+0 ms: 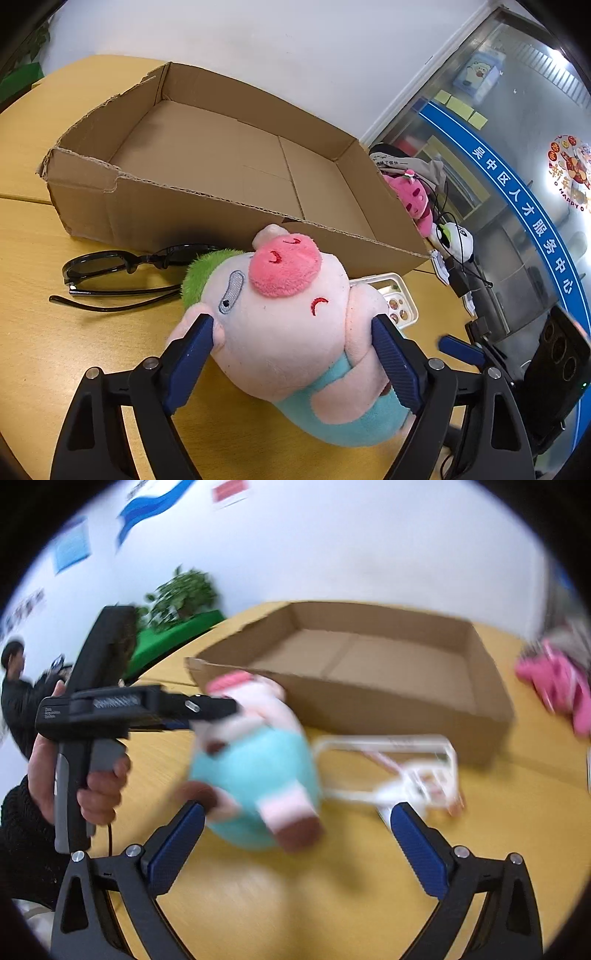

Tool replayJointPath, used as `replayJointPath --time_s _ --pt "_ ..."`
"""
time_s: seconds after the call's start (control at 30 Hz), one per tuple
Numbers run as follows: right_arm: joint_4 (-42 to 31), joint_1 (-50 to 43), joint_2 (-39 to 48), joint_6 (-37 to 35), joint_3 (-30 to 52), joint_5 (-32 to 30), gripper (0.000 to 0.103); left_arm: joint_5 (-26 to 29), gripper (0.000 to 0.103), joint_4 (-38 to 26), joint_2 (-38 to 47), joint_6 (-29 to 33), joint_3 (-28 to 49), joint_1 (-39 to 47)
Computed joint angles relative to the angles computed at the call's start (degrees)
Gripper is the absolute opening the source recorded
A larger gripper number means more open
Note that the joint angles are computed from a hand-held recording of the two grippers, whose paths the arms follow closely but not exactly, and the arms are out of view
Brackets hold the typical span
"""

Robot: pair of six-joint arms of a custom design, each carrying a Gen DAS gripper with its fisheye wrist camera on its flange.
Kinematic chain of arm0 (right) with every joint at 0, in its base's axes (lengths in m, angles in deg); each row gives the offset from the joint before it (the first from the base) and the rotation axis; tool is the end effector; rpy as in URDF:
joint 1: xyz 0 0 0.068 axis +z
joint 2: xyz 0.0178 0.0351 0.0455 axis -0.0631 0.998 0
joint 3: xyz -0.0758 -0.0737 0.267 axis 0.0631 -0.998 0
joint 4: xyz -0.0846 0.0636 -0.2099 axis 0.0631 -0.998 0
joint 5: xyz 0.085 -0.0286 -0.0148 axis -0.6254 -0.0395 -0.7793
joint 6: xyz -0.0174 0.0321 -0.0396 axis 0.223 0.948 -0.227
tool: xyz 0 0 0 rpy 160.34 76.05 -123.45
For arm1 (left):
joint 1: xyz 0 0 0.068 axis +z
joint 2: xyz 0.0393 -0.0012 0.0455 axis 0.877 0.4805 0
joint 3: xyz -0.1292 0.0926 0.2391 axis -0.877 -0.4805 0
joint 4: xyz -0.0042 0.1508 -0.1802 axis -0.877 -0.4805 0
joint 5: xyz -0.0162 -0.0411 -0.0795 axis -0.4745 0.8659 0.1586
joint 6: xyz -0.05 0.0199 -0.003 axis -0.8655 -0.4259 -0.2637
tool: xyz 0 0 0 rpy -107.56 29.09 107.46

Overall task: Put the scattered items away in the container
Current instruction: 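Close the left gripper on the plush pig and lift it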

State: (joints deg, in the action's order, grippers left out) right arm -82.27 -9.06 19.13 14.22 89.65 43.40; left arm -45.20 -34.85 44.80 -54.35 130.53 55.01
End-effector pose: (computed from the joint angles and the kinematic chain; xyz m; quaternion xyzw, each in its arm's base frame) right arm 0.2703 -0.0104 0.1644 -0.1729 0.9050 0.1359 0.3642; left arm 0.3226 -0.0531 0.1585 0.0241 0.9081 -0.2950 0.2962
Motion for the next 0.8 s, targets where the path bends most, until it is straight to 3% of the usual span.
replayJointPath --time_s 0.1,0.13,0.17,0.27,0.4,0.53,0.8 --pt "-2.24 5.22 7.38 2.57 6.28 3.74 0.101 -0.47 0.082 -1.02 -0.35 1.16 0.47 -0.57" --pt "-2.50 5.63 9.65 3.34 7.77 2.09 0.100 -0.73 0.080 -1.65 -0.77 1.59 0.55 -0.67" --pt "-3.21 5.69 11.28 3.76 9.05 -0.03 0.090 -1.25 0.077 -2.23 -1.24 1.86 0.60 -0.91" --pt "-1.24 7.41 11.64 4.92 8.43 1.42 0.085 -1.28 0.064 -4.25 -2.97 3.34 0.83 -1.15" --pt "-2.53 6.85 9.80 5.99 7.74 -0.29 0.073 -2.15 0.064 -6.92 -4.68 4.10 1.82 -2.06" --pt "-2.25 6.34 3.71 6.64 5.13 -0.56 0.069 -1.43 0.063 -9.52 -7.85 4.84 4.23 -2.19" --pt "-6.17 6.31 -0.44 9.93 15.15 -1.69 0.068 -6.56 0.063 -21.22 -8.98 10.02 22.67 -4.06"
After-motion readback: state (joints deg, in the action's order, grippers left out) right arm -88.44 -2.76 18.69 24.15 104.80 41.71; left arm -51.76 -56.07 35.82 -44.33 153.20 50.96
